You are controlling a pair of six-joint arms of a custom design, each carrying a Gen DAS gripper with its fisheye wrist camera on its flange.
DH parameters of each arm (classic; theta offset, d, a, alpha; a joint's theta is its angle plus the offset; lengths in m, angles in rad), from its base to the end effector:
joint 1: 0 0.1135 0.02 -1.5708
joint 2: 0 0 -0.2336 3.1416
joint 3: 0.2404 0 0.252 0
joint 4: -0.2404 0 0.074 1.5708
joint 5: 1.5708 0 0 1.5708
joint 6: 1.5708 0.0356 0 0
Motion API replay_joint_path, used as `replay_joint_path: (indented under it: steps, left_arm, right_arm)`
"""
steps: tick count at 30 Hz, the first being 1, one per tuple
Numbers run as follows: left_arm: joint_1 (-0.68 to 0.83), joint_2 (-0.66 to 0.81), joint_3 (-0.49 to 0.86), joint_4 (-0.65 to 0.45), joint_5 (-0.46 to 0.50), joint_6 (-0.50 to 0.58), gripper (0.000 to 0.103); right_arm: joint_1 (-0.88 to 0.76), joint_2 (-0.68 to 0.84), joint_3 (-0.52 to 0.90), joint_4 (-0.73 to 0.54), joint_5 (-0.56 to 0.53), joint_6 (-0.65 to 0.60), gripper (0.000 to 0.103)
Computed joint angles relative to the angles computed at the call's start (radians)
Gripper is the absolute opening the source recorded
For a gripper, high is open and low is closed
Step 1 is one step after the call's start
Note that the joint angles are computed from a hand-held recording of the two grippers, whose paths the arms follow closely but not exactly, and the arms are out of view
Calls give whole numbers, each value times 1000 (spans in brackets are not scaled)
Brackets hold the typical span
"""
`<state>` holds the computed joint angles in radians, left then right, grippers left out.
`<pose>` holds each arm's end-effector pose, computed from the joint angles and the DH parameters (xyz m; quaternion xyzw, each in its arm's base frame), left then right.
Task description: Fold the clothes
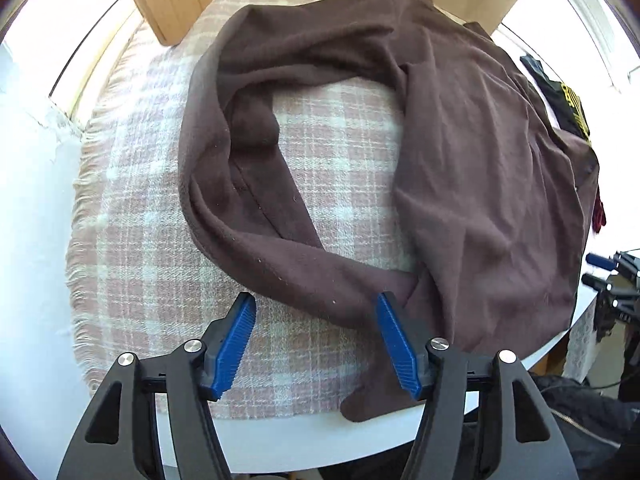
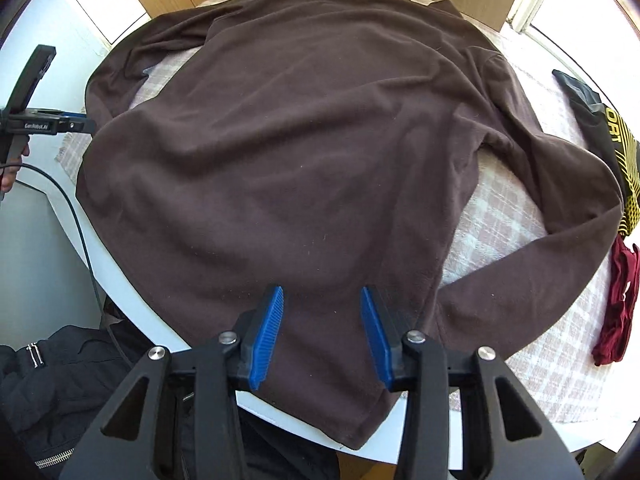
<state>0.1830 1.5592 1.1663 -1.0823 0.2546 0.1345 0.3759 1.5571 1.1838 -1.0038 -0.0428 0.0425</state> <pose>0.2737 0.0415 0.2008 -0.0180 0.9906 -0.1177 0.0668 0.2670 0.1070 0.2062 -0.1671 0.9809 0.0409 0.0901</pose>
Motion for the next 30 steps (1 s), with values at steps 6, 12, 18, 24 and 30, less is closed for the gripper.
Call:
replay_joint_path:
  steps: [6, 12, 18, 24, 30]
  left_arm:
    - [-35, 40, -15, 65, -46, -7, 16]
    - [-86, -86, 1, 16, -352, 91, 10]
    - [-185, -173, -27, 47, -819, 212, 59]
    - [-309, -215, 3, -18, -815, 194, 72]
    - [-412, -251, 36, -134, -850, 68, 75]
  right_arm:
    - [-17, 25, -25, 34, 13, -19, 40]
    - [-72, 20, -46, 42, 24, -21, 40]
    - [-105, 41, -73, 62, 21, -24, 40]
    - [-192, -31, -106, 42, 13, -44, 40]
    - [-399, -77, -96, 18, 67, -137, 40]
